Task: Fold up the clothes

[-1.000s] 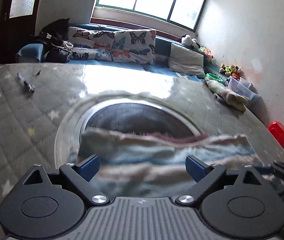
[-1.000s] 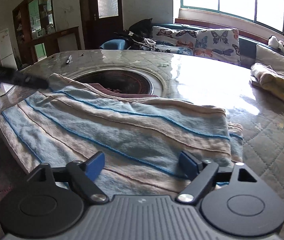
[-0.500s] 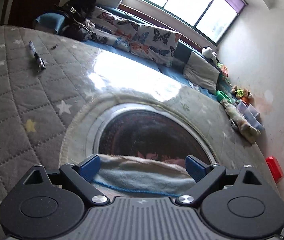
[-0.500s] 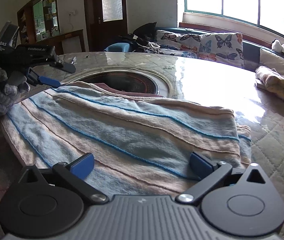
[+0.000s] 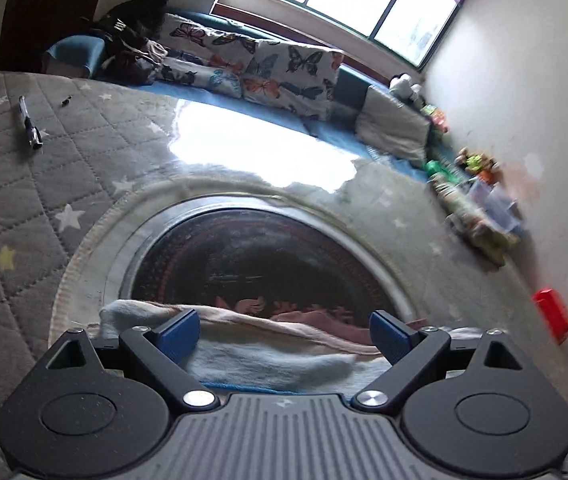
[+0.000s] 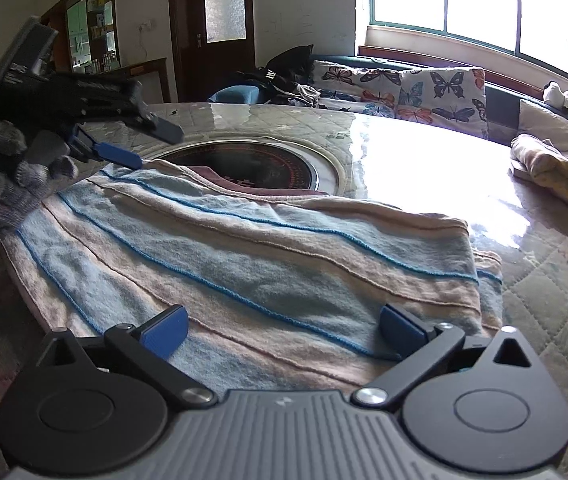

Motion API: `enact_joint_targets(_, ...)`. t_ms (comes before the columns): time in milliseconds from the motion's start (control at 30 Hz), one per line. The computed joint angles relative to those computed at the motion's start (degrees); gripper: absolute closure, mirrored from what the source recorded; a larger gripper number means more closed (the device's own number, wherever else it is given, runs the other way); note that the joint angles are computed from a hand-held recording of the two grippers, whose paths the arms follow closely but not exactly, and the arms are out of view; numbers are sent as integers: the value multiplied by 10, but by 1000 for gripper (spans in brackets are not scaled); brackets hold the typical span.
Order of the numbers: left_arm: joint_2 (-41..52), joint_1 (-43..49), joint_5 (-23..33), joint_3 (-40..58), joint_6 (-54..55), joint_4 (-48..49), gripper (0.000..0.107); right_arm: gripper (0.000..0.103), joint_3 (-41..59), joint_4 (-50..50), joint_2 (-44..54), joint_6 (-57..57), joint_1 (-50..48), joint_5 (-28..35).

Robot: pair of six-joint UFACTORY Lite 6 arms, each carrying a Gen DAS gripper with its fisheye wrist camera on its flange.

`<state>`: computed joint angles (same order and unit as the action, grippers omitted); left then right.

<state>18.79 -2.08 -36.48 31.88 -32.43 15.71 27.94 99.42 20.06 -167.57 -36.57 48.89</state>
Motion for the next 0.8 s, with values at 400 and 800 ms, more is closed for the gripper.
enact_joint_targets(400,-24,-52,-4,-19,174,-207,16,0,-2,10,2,-15,2,-1)
enact_joint_targets(800,15,-113,12,19,411,-467,15,0,-3,19,0,-20,8,-3)
